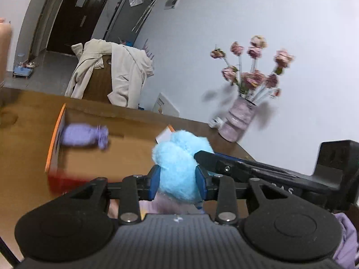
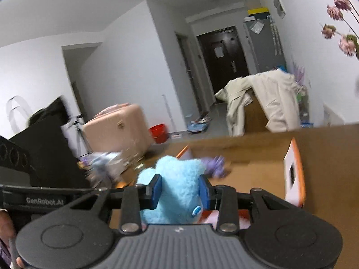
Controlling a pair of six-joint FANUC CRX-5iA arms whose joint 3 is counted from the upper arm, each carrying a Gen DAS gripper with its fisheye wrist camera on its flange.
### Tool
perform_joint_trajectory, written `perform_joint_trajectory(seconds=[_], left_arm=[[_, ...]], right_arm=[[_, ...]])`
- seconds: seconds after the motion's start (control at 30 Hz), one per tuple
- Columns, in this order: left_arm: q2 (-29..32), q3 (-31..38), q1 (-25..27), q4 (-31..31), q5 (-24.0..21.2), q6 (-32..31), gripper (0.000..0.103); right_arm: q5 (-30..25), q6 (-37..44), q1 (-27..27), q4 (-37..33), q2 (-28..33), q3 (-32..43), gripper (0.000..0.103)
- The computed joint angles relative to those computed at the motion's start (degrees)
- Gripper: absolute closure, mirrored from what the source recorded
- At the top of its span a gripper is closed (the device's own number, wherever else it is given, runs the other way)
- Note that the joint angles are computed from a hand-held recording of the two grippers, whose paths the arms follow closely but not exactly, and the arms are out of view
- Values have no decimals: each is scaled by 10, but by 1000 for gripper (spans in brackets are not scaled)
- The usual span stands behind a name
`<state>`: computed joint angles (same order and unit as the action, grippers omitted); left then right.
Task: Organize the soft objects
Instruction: 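Carry the blue plush with the right gripper into the box, then release the blue plush in the box and withdraw the right gripper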
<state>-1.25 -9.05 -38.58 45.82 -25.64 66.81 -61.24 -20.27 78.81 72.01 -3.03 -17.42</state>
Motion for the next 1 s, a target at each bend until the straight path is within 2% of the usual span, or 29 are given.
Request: perform_joint_trajectory(seconds=[0.07,0.17,0.2,0.3,0.43,0.5,0.57,0.63,0.7,0.73,0.83,0.9,1.0], left_arm=[[75,93,16,-16,-50,39,68],[180,223,27,-61,-105,142,68],[222,279,27,-93,-127,190,68],[319,406,23,-155,-178,277,70],[405,509,25,-174,-219,347,72],[432,541,25,-182,-231,372,73],[450,572,25,-202,-248,384,72],[440,559,21,-220,-236,375,72],[429,552,18,-240,-240,358,68],[422,551,16,-254,-243,360,62],[387,533,13,-293,-240,366,62],[362,530,10,-323,-252,365,61],[308,507,4,-380,-252,373,51]], right_arm=[[33,49,-52,-39,-3,18,68],[91,121,-130,-115,1,38,68],[111,138,-158,-143,5,42,69],[131,201,-222,-224,36,68,68],[160,229,-278,-285,64,80,69],[156,230,-287,-290,79,83,68],[140,235,-288,-282,93,87,68],[110,245,-281,-262,107,95,67],[92,235,-273,-246,110,100,64],[90,226,-269,-231,106,96,64],[87,216,-253,-204,82,86,56],[64,227,-234,-194,67,92,53],[3,256,-191,-170,51,110,49]])
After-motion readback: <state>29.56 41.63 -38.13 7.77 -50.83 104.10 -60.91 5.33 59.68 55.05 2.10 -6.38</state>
